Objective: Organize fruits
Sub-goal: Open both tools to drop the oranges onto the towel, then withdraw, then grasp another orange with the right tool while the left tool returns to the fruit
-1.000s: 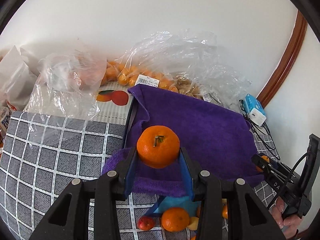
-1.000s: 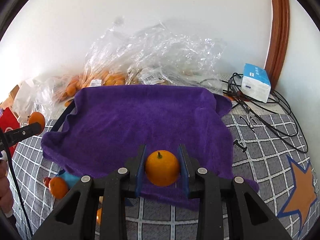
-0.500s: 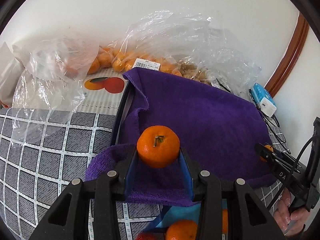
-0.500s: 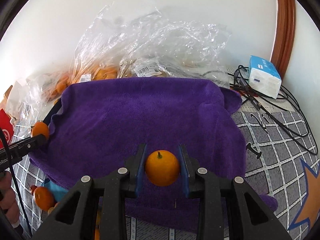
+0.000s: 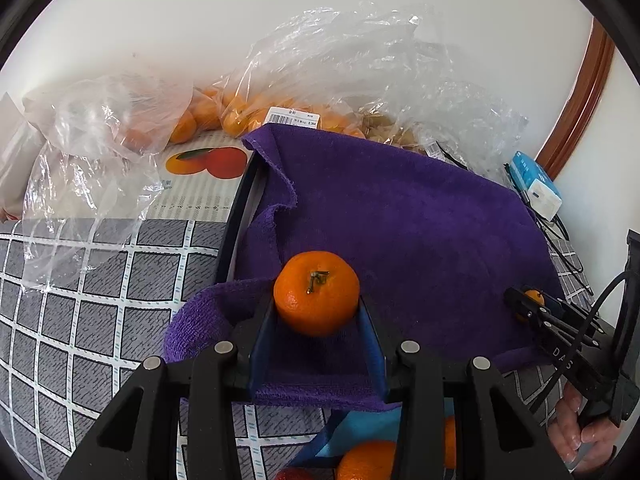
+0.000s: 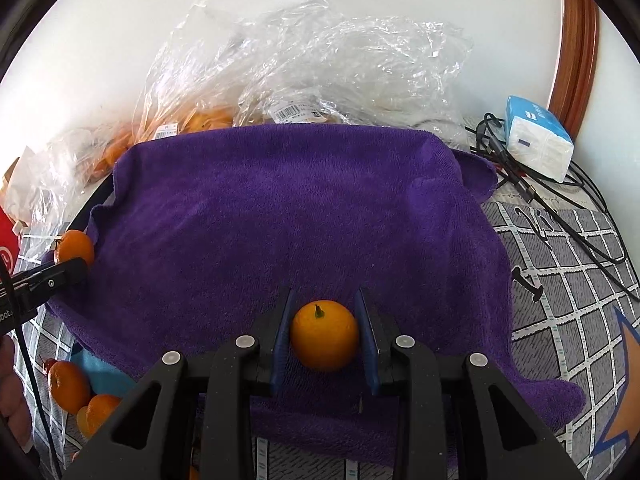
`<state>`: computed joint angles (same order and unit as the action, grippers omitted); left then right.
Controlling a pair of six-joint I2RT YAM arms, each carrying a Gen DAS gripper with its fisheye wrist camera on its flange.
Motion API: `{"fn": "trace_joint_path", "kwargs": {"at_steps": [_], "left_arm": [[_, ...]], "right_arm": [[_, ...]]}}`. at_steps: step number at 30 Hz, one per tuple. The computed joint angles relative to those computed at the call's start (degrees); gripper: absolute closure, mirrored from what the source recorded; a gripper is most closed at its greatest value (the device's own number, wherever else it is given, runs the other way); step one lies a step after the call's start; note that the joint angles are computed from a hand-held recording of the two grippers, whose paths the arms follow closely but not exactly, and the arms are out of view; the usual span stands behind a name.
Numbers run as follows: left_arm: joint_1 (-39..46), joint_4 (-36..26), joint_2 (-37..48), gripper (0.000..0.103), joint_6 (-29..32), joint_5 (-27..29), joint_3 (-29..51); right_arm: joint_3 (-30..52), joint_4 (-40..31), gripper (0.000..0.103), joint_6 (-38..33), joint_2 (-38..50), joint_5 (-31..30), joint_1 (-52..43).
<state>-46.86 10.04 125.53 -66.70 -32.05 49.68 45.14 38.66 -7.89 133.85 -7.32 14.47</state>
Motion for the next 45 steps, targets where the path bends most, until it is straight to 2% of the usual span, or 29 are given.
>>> {"fn": "trace_joint_path", "kwargs": {"at_steps": [5, 7, 10, 11, 13, 19, 25, 30, 32, 34, 37, 40, 45], "left_arm": [[-0.05, -1.42, -0.06, 0.064, 0.03, 0.46, 0.57], [-0.15, -1.31, -0.18, 0.064, 0.17, 0.28, 0.53], [-0.54, -2.42, -0.73, 0.064, 0.29, -0.34, 0.76], [-0.82, -2.55, -1.13, 0.059, 0.29, -0.87, 0.63], [-1.69, -4.31, -2.37, 0.051, 0.08, -2.46, 0.71], [-5.11, -7.49, -8.12, 0.048, -0.76, -7.01, -0.74], [-11.32, -13.10, -12.47, 0.048, -8.14, -11.06, -1.92], [-17.50, -22.93, -11.99, 0.048, -19.01, -14.14, -0.57], [-20.21, -25.38, -11.29, 0.048, -24.27, -14.09, -0.78], [-21.94, -25.28, -10.63, 0.048, -27.73, -12.87, -1.75], [-24.91, -27.51, -8.15, 0.048, -34.28, -11.73, -1.67], [-27.37, -30.19, -5.24, 0.048, -39.03, -10.45, -0.77], [-29.97, -28.67, -1.55, 0.048, -42.28, -7.75, -1.25]], "right_arm": [[-0.81, 0.17, 0.071, -0.16, -0.37, 0.24, 0.26], [-1.51, 0.28, 0.067, 0.09, -1.03, 0.18, 0.25], [-3.61, 1.09, 0.053, 0.67, -2.99, 0.48, 0.19], [-4.64, 1.35, 0.048, 1.06, -4.02, 0.77, 0.19], [-6.33, 1.53, 0.047, 2.01, -5.61, 0.81, 0.04], [-14.53, 4.86, 0.047, 1.05, -11.86, 2.70, 0.36], [-23.69, 10.52, 0.047, 0.46, -17.89, 3.46, 0.52], [-29.32, 15.25, 0.047, 2.46, -19.93, 3.87, -0.15], [-30.58, 14.33, 0.047, 2.86, -20.94, 1.58, -1.28], [-31.22, 12.35, 0.047, 2.60, -21.36, 0.00, -1.77], [-33.60, 15.82, 0.047, 1.14, -19.43, -0.10, -1.21], [-35.90, 22.41, 0.047, 0.55, -14.80, -2.09, -1.60], [-37.84, 33.34, 0.047, 0.05, -5.17, -3.55, -1.42]]}}
